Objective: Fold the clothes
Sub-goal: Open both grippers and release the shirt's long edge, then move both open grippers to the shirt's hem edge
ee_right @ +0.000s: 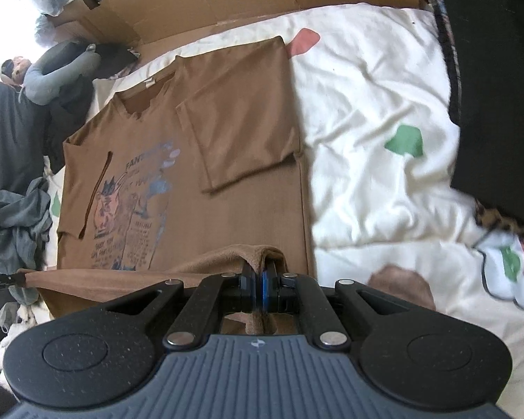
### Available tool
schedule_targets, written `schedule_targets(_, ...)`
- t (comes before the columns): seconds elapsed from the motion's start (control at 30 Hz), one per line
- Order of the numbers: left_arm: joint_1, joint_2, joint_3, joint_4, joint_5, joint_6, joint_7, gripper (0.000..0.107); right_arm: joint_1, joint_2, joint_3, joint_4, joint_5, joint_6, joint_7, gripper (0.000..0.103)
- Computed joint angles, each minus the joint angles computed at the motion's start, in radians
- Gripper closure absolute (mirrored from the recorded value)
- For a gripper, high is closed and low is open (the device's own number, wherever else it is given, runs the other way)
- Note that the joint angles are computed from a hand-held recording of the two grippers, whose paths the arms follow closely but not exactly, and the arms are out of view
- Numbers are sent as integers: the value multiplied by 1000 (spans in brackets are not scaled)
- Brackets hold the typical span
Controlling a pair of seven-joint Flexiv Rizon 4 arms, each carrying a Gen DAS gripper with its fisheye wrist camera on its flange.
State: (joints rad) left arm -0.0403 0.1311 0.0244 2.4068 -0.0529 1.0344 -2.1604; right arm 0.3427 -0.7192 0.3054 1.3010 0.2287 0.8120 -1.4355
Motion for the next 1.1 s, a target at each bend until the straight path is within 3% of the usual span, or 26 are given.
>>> schedule_targets(0.43,20,-118,12,-96,19,25,25,102,38,-114,-31,-170,-35,-50,83,100)
schedule_targets(0.57,13,-126,15,-95,-19,23,43,93,35,-126,-28,-189,-24,-63,122,93)
schedule_targets(0.73,7,-100,18,-80,-18,18,55,87,35,-90,-35,-141,-32,-22,144,70)
schedule_targets(0.93,6,-41,20,-56,-26,-7,72,84,27,-10,-41,-54,-51,-6,170,70)
schedule_targets(1.07,12,12,11,-57,18,-45,73,68,23,35,-39,-21,-79,-5,135,66)
schedule_targets(1.1,15,18,9,-60,32,-57,76,68,22,40,-39,-16,-82,5,124,62)
